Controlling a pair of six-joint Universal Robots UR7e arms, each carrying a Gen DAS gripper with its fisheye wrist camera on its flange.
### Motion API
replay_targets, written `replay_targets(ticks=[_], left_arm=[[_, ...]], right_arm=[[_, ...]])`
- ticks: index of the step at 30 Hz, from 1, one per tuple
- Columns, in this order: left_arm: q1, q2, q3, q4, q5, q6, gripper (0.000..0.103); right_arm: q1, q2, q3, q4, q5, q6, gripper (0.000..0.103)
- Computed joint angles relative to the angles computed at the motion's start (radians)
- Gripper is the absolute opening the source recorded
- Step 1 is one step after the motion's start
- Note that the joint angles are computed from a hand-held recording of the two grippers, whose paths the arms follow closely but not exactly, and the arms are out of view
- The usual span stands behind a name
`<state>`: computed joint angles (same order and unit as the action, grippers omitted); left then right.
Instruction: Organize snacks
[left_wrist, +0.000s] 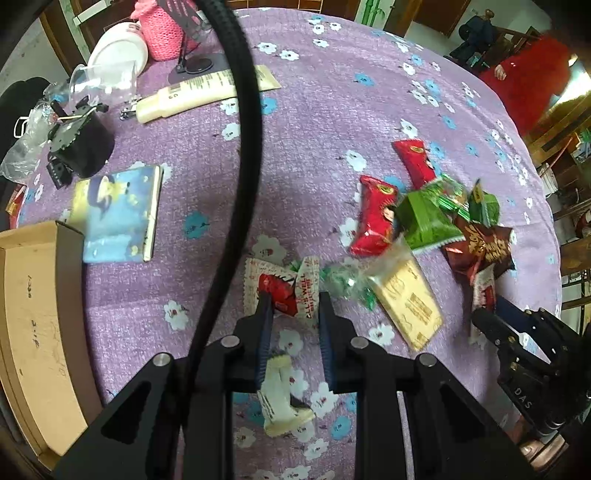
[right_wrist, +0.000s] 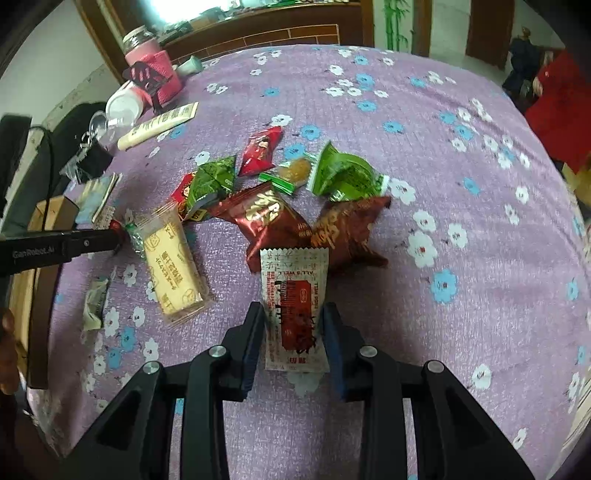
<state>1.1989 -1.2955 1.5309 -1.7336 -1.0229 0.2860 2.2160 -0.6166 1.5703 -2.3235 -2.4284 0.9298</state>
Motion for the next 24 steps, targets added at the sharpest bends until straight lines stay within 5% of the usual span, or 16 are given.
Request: replay_targets(ticks=[10, 17, 18, 22, 24], left_arm=[[0.014, -0.024, 0.001, 0.01, -0.042, 0.014, 0.024], [0.032, 0.023, -0.077, 0.092, -0.078, -0.016, 0.024], [0.034, 0.033, -0.087, 0.104, -0.08, -0.021, 0.025], [0.023, 0.038, -0.065, 0.07, -0.036, -0.006, 0.029], [0.013, 0.037, -0.044, 0.038, -0.003, 0.011, 0.032]], right_arm=[[0.034, -0.02, 0.042, -0.04, -0.007, 0.004, 0.007], [0.027, -0.023, 0.041, -0.005, 0.028, 0.038, 0.01], [0.023, -0.024, 0.047, -0.031, 0.035, 0.039, 0.015], [0.014, 0.004, -0.009, 0.046, 0.025, 0.066, 0.06], [0.01, 0.032, -0.05, 0.085, 0.019, 0.041, 0.06]])
